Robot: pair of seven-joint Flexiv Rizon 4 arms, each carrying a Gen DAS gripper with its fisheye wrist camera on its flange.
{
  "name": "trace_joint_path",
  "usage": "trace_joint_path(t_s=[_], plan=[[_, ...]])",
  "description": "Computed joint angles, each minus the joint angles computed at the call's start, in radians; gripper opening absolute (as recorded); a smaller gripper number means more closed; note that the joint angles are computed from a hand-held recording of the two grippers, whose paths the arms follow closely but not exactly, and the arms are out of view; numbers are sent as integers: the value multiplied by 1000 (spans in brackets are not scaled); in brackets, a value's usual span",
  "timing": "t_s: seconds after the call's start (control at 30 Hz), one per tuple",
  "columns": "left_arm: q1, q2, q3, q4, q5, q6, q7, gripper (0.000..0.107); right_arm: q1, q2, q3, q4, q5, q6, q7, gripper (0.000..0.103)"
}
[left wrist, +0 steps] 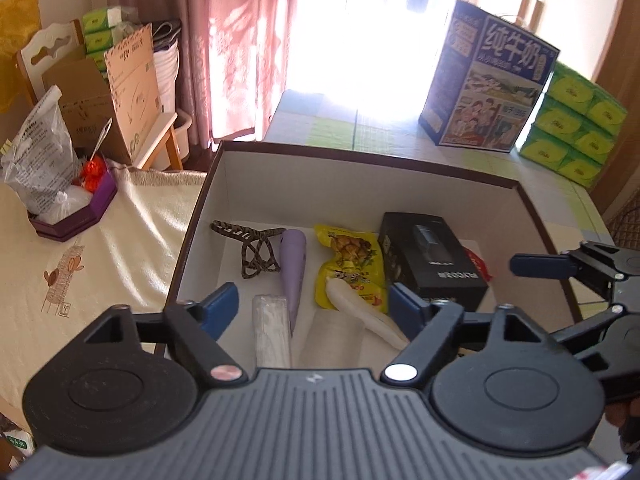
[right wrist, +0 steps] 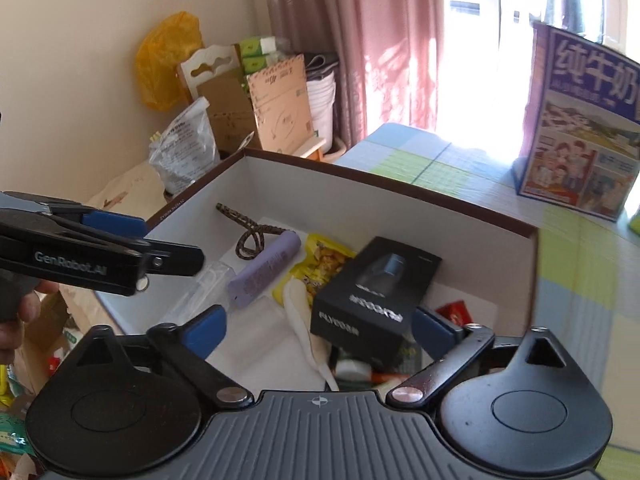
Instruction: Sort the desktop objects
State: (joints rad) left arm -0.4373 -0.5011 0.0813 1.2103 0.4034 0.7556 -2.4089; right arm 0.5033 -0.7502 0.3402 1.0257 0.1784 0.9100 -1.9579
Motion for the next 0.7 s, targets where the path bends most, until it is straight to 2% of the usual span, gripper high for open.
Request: trace_joint_path(t_s=[0.2, 0.4, 0.7], plan=[[-65, 38, 13, -2, 95, -38, -35, 95, -38, 97, 3, 141, 13, 58, -15, 101], [-122, 65, 2, -18, 190, -98, -70, 102, -75, 184, 1, 271, 18, 101, 13, 101], [-216, 63, -19, -82, 331, -263, -138, 102, -128, 279, 9, 422, 29, 127, 7, 101]])
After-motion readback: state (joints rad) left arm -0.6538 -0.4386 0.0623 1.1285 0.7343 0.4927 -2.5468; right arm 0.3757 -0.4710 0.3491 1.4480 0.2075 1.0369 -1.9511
